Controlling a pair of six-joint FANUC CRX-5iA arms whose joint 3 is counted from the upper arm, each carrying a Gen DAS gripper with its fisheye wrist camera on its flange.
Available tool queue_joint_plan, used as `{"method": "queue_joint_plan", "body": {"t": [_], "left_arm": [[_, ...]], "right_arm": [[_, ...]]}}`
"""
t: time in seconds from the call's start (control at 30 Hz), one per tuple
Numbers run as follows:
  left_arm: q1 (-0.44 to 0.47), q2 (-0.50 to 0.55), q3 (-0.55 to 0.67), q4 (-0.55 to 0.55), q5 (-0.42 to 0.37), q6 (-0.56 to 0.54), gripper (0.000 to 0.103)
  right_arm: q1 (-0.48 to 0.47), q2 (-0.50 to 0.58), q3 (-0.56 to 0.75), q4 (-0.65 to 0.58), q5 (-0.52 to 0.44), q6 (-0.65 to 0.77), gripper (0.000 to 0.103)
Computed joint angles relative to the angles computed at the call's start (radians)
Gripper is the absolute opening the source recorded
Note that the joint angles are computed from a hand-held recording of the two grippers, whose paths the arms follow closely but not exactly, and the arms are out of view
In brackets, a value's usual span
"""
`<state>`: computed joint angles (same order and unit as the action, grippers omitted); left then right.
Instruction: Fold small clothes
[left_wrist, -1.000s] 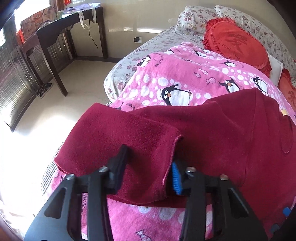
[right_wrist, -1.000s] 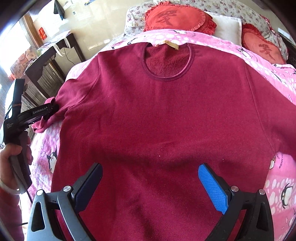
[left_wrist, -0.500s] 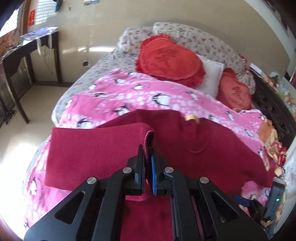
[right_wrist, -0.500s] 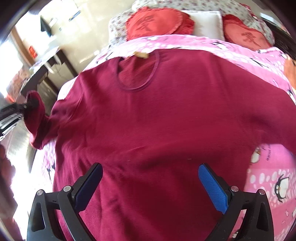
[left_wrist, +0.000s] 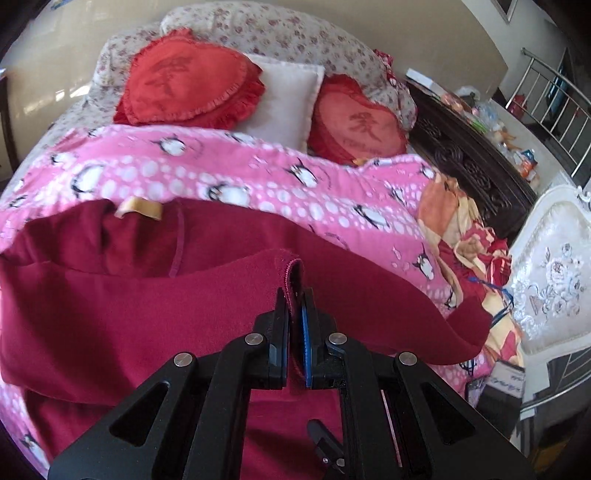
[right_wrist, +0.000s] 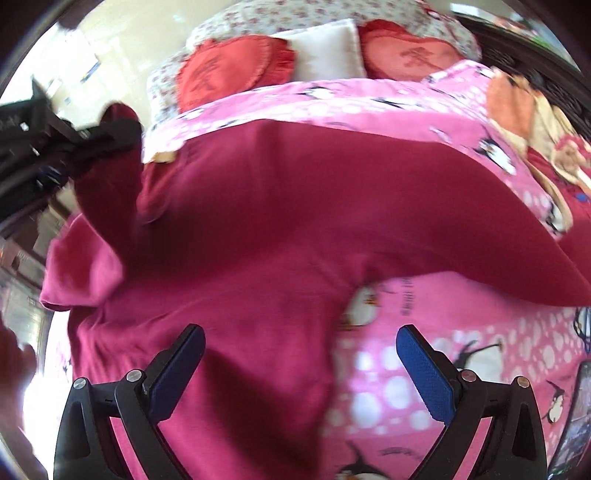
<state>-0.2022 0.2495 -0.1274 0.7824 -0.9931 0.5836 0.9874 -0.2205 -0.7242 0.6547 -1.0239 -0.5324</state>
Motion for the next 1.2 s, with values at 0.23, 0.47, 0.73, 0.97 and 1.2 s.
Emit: {"method": "queue_joint_plan", "body": {"t": [0.23,0.47,0.73,0.97,1.2], "left_arm": [[-0.003,0.054,0.027,-0.043,-0.080,0.001,0.007],[0.152,-0.026,-0.066,0.082,-0.073,-0.132,0.075],[0.305,-0.069,-0.128,-0.012,0.159,-0.073,0.076],[0.341,-0.009,-0.091,-0.175,0.239,0.069,0.076],[0.333,0.039,-0.050,-0.248,0.218,0.154,0.076]], "right_arm": [[0.021,-0.067,-0.048,-0.012,-0.043,-0.062,0.103],[-0.003,-0.082,-0.065,0.105,0.008,-0.060,0.103],[-0.135,0.056,0.023,0.189,0.029,0.138,0.096],[-0.266,0.114,0.050,0.178,0.197,0.299,0.023],[-0.238,0.104,0.056,0.225,0.060,0.279,0.006]]}}
